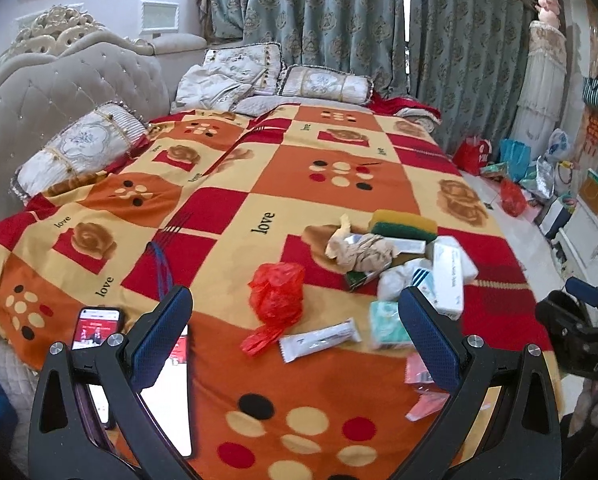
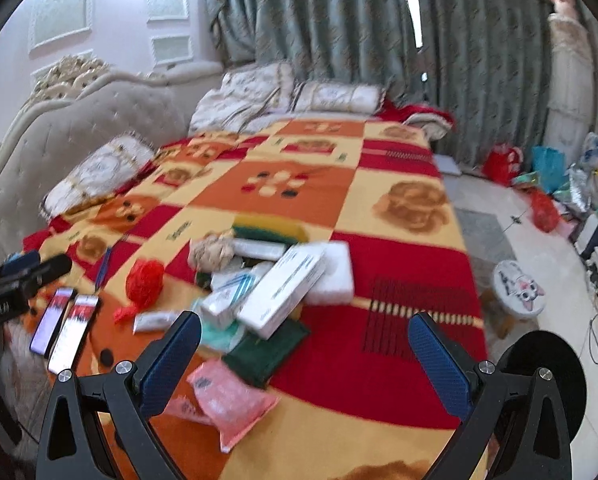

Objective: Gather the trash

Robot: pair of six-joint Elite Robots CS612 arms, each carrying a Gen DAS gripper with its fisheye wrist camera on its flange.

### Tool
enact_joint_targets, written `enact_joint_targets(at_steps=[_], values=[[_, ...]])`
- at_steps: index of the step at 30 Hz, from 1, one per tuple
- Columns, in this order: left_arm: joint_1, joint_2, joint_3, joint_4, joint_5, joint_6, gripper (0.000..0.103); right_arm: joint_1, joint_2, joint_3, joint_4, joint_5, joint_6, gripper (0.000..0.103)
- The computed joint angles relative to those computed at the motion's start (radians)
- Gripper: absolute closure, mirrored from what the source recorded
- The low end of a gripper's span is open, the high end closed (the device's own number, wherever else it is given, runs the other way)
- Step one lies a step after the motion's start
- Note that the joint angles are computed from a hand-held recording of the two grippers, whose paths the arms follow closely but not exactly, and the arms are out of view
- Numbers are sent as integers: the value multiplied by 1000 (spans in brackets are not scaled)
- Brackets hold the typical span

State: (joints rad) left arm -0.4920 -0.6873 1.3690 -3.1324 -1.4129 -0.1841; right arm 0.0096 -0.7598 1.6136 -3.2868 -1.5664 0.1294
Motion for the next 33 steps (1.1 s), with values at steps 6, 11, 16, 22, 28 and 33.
enact_joint_targets(at_steps=[6, 11, 16, 22, 28, 33], values=[[7, 20, -27, 86, -4, 5, 1, -5, 22, -16, 40, 68, -4, 0], [10, 35, -51, 143, -34, -10, 1, -13, 37, -38, 71, 90, 10, 0], [7, 48, -79, 160, -31, -5, 1, -24, 52, -76, 90, 105, 40, 7], [17, 57, -101, 189, -19, -25, 1, -25, 90, -167, 173, 122, 67, 13], [29, 85, -157, 258, 11, -65, 1, -3, 112, -222, 227, 166, 12, 13], [37, 128, -242, 340, 11, -90, 1, 3, 125, -243, 258, 192, -19, 20]])
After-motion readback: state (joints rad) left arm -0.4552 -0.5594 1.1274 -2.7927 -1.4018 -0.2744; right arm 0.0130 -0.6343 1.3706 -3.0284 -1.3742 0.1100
